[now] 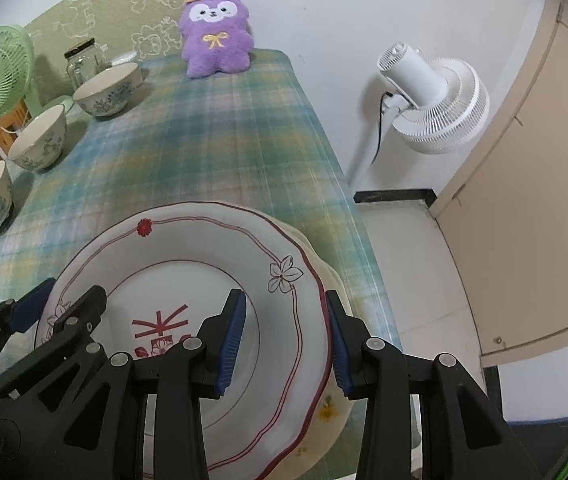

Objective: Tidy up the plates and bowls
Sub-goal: 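Lower the red-rimmed plate onto the yellow-flower plate stack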

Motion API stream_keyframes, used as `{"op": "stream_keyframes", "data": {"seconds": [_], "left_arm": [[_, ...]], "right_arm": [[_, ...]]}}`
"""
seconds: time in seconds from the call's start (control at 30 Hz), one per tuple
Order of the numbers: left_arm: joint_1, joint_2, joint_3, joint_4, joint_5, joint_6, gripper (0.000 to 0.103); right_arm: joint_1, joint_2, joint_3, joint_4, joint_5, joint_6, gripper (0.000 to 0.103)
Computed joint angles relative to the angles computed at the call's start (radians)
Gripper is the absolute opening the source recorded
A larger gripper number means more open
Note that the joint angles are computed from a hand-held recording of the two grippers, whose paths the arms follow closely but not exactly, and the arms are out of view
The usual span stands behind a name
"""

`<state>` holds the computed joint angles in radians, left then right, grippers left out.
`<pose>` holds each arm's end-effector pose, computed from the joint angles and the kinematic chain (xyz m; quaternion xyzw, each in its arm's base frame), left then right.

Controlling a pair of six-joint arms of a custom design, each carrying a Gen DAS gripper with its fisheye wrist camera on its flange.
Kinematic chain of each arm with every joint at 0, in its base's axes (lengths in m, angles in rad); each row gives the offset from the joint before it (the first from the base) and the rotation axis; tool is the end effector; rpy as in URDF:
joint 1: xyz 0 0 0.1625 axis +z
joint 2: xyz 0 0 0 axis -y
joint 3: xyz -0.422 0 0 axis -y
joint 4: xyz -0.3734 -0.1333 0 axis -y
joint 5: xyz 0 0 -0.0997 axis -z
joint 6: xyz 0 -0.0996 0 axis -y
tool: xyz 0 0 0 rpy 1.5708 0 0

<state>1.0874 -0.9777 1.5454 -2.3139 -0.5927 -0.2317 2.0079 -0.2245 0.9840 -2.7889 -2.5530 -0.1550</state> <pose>-0.1149 -0.6835 0.2743 0.0696 0.8776 -0.2362 0.4113 0.3827 -0.6999 -0.0061 0.1480 -0.8526 0.2630 0.4265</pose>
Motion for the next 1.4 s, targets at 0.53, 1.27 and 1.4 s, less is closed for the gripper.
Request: {"op": "stream_keyframes", "data": {"seconds": [0.53,1.27,1.4], "left_arm": [[-0.017,0.013,0.057,-0.113,0.058,0.042,0.039],[-0.014,0.019,0.051,-0.123,0.049,0.035,0.042],[-0.009,0.010,0.046,-0.106,0.018,0.024,0.047]], "right_arm": [[-0.026,-0.024,0.062,-0.064,0.045,-0.039,0.042],[-0.029,-0.025,0.048,-0.013,0.039,0.001,0.059],[-0.028,-0.025,0.041,0.017,0.029,0.030,0.065]]}}
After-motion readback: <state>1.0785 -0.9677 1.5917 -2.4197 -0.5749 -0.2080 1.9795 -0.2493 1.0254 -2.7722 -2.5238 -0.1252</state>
